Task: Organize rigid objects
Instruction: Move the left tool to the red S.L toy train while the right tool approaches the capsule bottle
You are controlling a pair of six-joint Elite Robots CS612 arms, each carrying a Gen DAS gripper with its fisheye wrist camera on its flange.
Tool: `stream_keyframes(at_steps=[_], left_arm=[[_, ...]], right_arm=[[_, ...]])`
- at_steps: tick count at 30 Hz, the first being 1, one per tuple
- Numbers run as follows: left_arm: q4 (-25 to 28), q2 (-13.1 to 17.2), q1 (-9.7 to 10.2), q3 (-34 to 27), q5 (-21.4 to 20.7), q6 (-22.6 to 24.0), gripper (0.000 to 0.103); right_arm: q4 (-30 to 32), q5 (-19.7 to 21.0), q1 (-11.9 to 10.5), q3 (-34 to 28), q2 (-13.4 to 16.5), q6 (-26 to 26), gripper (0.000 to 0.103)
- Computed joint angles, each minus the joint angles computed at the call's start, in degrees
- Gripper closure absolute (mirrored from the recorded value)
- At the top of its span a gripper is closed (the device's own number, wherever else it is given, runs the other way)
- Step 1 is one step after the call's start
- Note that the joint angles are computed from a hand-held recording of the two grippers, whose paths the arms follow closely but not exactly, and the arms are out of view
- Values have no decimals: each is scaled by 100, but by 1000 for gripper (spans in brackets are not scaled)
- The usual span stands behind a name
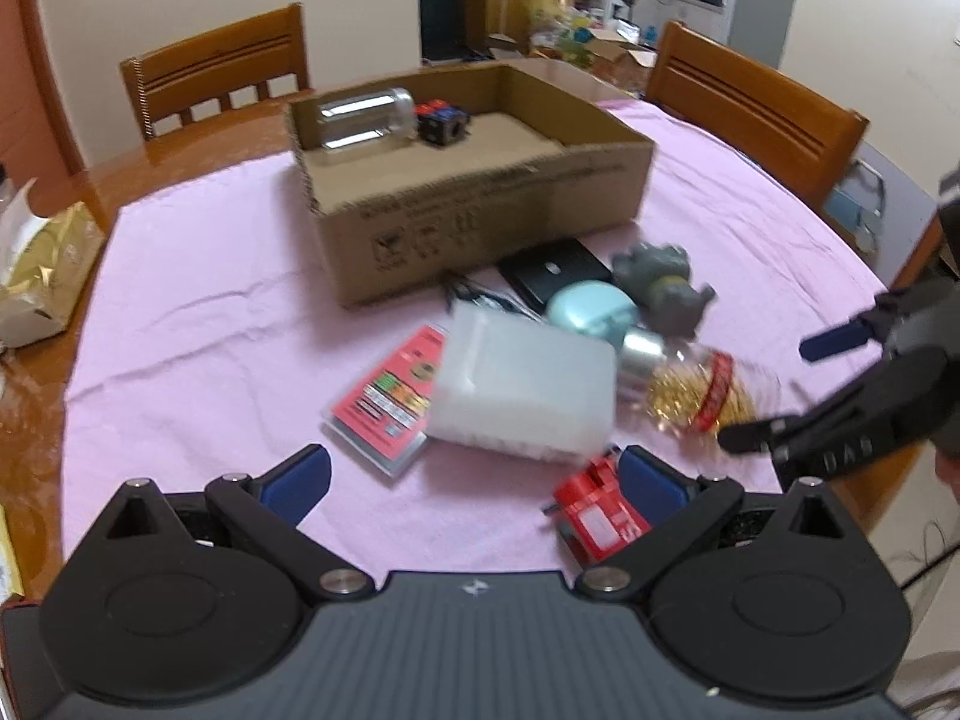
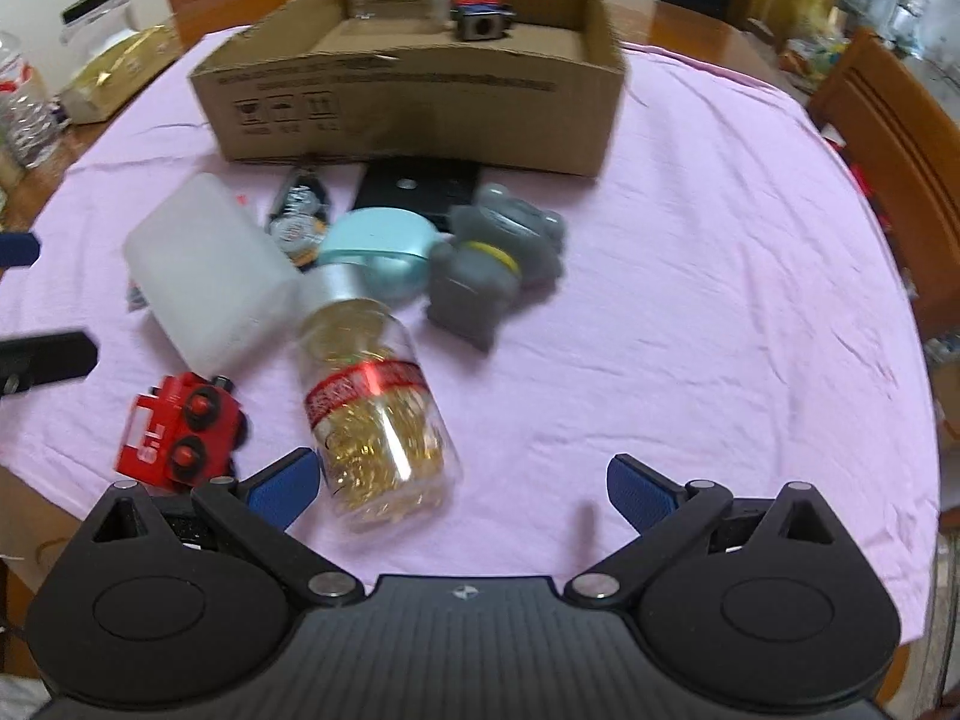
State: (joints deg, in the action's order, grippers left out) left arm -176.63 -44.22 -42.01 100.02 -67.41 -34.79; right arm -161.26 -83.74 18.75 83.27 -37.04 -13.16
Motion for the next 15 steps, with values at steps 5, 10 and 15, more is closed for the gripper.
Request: stream_keyframes(at_steps=[5, 10, 15], left_arm=[[74, 60, -63, -60, -100, -36, 2], [255, 145, -120, -200, -104, -300, 2], [465, 307, -174, -436, -81, -548, 2]], right_arm=[[-97, -342, -25, 37, -10, 92, 0], [8, -311, -114, -29, 45, 29, 0], [-3, -128, -167, -24, 93, -444, 0]])
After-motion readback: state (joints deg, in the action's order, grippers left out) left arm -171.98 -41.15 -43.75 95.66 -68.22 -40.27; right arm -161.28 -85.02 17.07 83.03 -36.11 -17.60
